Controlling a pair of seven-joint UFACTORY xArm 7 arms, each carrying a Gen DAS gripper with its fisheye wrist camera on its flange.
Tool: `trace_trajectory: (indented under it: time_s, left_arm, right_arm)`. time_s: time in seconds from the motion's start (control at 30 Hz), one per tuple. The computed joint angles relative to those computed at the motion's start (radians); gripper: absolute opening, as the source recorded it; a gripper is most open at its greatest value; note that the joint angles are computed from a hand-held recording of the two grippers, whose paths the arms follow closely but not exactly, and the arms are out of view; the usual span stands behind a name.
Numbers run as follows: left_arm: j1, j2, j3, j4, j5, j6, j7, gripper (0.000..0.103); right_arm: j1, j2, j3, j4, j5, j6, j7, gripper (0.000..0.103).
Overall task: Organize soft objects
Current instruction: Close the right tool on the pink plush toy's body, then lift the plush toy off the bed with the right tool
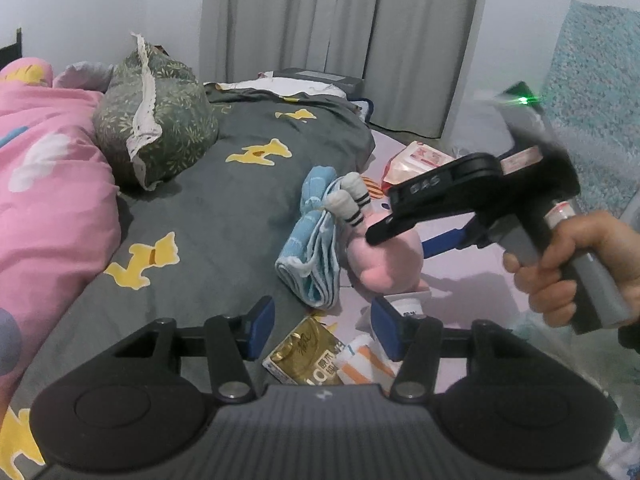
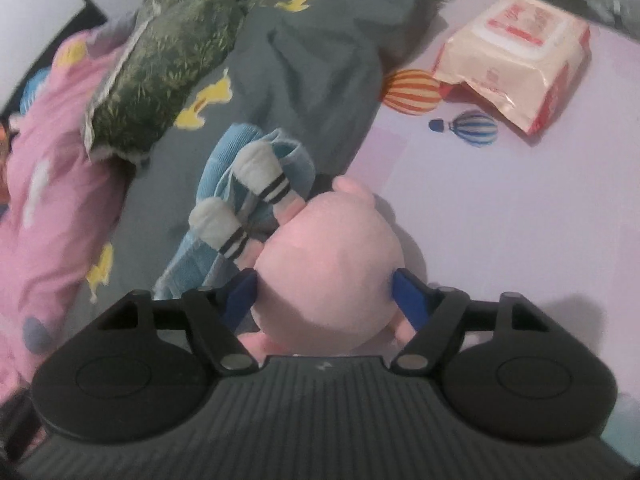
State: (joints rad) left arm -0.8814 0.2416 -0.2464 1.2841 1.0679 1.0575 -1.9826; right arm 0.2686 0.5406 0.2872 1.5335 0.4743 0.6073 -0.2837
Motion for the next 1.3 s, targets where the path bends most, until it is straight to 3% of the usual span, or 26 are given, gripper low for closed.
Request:
trace_trajectory:
  time_s: [0.33, 0.57, 0.63, 0.73, 0.83, 1.03, 1.17, 1.3]
  left_arm:
    - [-0.012, 0.03, 0.005, 0.043, 0.019, -0.036, 0.021, 0.055]
    - [-0.029, 0.062, 0.03, 0.087, 0.072, -0.126, 0.028, 0.055]
    - [-0.033, 0.075, 0.039, 0.103, 0.111, -0.171, 0.028, 0.063]
    - [-0.063, 0.121, 0.057, 0.163, 0.175, -0.164, 0.05, 0.074]
    - [-0.089, 0.165, 0.077, 0.22, 0.203, -0.146, 0.09, 0.078]
    - [-0.146, 0.218, 0.108, 0.278, 0.201, -0.087, 0.134, 0.075]
    - [-0.157, 0.193, 0.112, 0.242, 0.214, -0.086, 0.13, 0.071]
    - [-0.173, 0.196, 0.096, 0.24, 0.202, -0.016, 0.229, 0.07]
  right_arm:
    - [-0.254, 0.038, 0.053, -0.023, 0.454, 0.218, -0.018, 0.071]
    - [-0.328, -0.064, 0.029, -0.151, 0.71, 0.346, -0.153, 0.071]
    - [-0.342, -0.101, 0.018, -0.189, 0.771, 0.391, -0.192, 0.071]
    - [-0.349, -0.16, -0.005, -0.252, 0.836, 0.461, -0.236, 0.071]
    - [-0.345, -0.213, -0.036, -0.309, 0.875, 0.529, -0.258, 0.071]
    - [-0.314, -0.298, -0.102, -0.408, 0.92, 0.643, -0.31, 0.071]
    - [-0.278, -0.31, -0.145, -0.427, 0.918, 0.68, -0.328, 0.072]
    - [-0.259, -0.309, -0.162, -0.417, 0.893, 0.7, -0.354, 0.073]
